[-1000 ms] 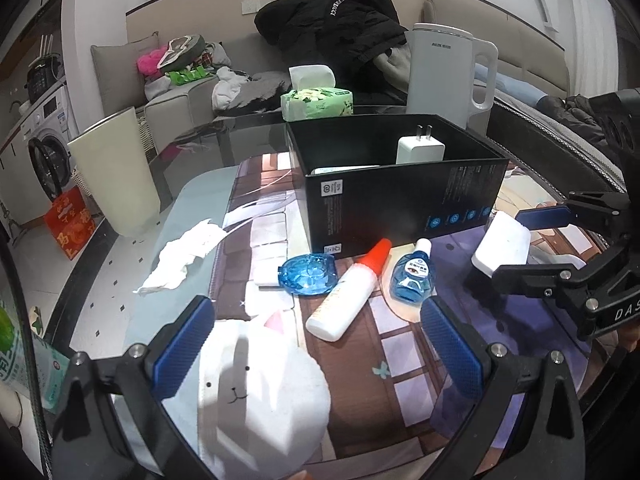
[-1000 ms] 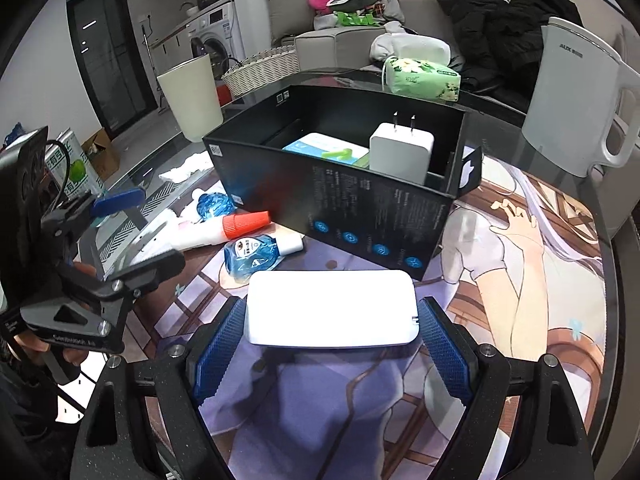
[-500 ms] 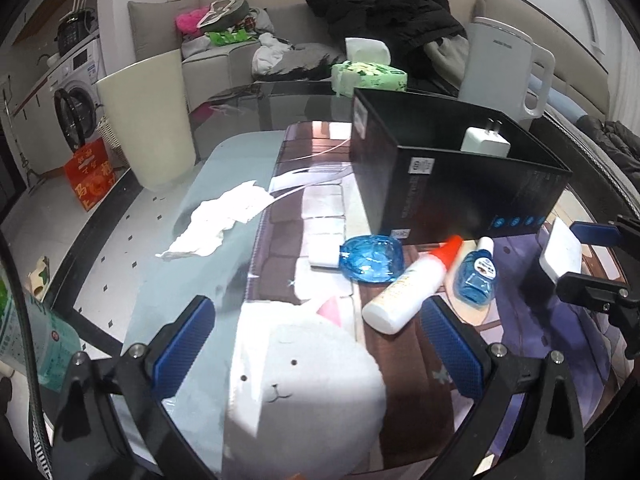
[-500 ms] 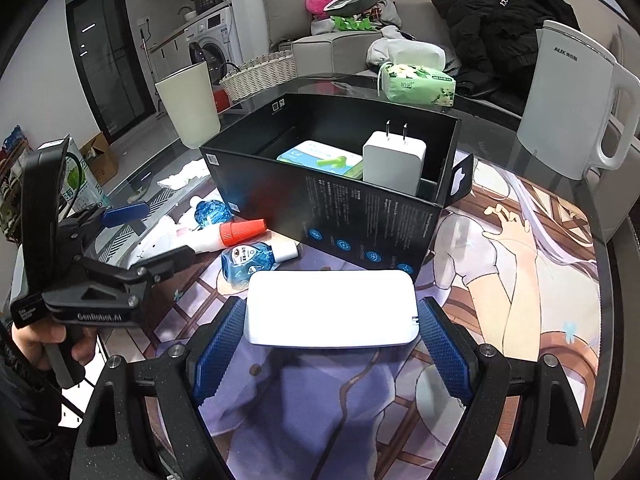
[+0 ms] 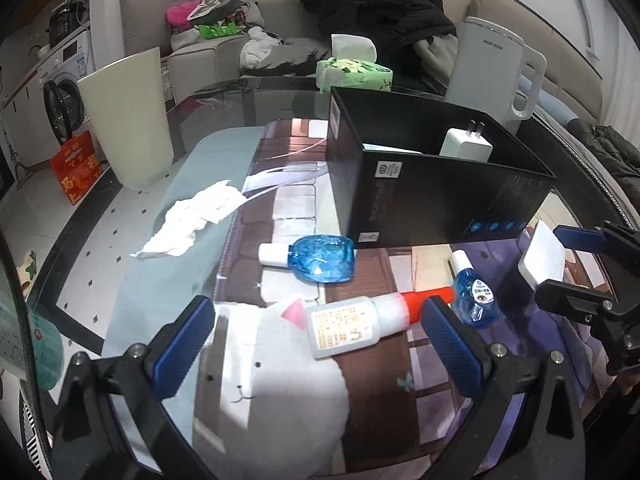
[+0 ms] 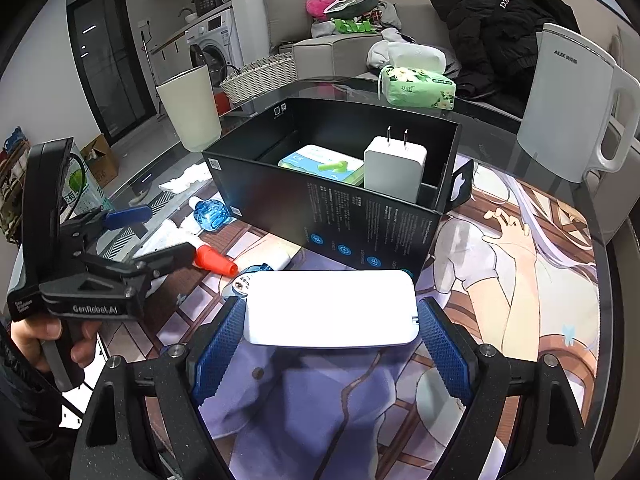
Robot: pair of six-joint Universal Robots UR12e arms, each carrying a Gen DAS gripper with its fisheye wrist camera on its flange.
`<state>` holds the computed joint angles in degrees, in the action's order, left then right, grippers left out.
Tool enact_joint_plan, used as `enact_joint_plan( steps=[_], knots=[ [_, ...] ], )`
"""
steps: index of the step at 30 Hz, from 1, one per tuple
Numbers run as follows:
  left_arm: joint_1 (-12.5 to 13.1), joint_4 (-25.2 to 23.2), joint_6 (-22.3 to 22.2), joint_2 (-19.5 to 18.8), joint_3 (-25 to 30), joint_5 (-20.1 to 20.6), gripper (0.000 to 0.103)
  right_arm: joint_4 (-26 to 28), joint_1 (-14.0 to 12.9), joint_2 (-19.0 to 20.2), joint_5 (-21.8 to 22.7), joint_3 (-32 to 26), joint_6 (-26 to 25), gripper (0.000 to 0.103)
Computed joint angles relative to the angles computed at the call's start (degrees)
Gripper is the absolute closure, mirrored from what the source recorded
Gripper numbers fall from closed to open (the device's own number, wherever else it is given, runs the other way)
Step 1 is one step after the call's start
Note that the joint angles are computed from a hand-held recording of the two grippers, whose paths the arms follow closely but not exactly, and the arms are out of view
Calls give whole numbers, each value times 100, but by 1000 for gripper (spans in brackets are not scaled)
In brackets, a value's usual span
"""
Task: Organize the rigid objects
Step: 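Grasp the white red-capped glue bottle with the left tool while the right tool holds the power bank, then lift the glue bottle with the left tool while the right tool carries the power bank over the box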
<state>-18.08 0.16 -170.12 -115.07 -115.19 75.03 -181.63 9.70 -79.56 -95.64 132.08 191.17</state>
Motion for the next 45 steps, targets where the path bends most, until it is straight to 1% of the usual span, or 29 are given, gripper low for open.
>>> enact_joint_plan(
  steps=[5, 7, 12, 17, 24, 30, 34, 37, 38, 39, 40, 42, 45],
  knots=[
    [-66, -262, -213, -3, 56, -16, 0, -28, -21, -19, 13, 18, 9, 16],
    [-87, -358, -261, 7, 64, -91, 0, -47, -26, -29, 16, 26, 13, 16],
    [-209, -400, -328, -4, 109, 97, 0, -73, -33, -40, 19, 45, 17, 16],
    [-305, -556, -437, -13, 192, 293, 0, -74, -34, -42, 0, 48, 18, 16],
    [-485, -642, -536, -72, 292, 882, 0, -68, -37, -37, 1, 44, 15, 16],
    [-466, -691, -650, -78, 318, 971, 0, -69, -33, -36, -4, 41, 17, 16],
    [-446, -599, -630, -57, 246, 943, 0, -95, -30, -27, -9, 38, 1, 16],
    [-396, -382, -600, -60, 173, 792, 2, -101, -27, -23, -7, 34, -5, 16],
    [-385, -294, -577, -55, 141, 778, 5, -110, -27, -23, -5, 36, -13, 16],
    [-379, -184, -525, -50, 103, 791, 16, -110, -27, -23, -5, 36, -13, 16],
    [-368, -94, -479, -43, 72, 795, 17, -119, -30, -20, -4, 39, -18, 16],
    [-306, -77, -447, -29, 42, 594, 17, -129, -29, -27, -7, 51, -11, 16],
    [-248, -20, -418, -10, -3, 442, 17, -149, -29, -35, -8, 64, -15, 16]
  ],
)
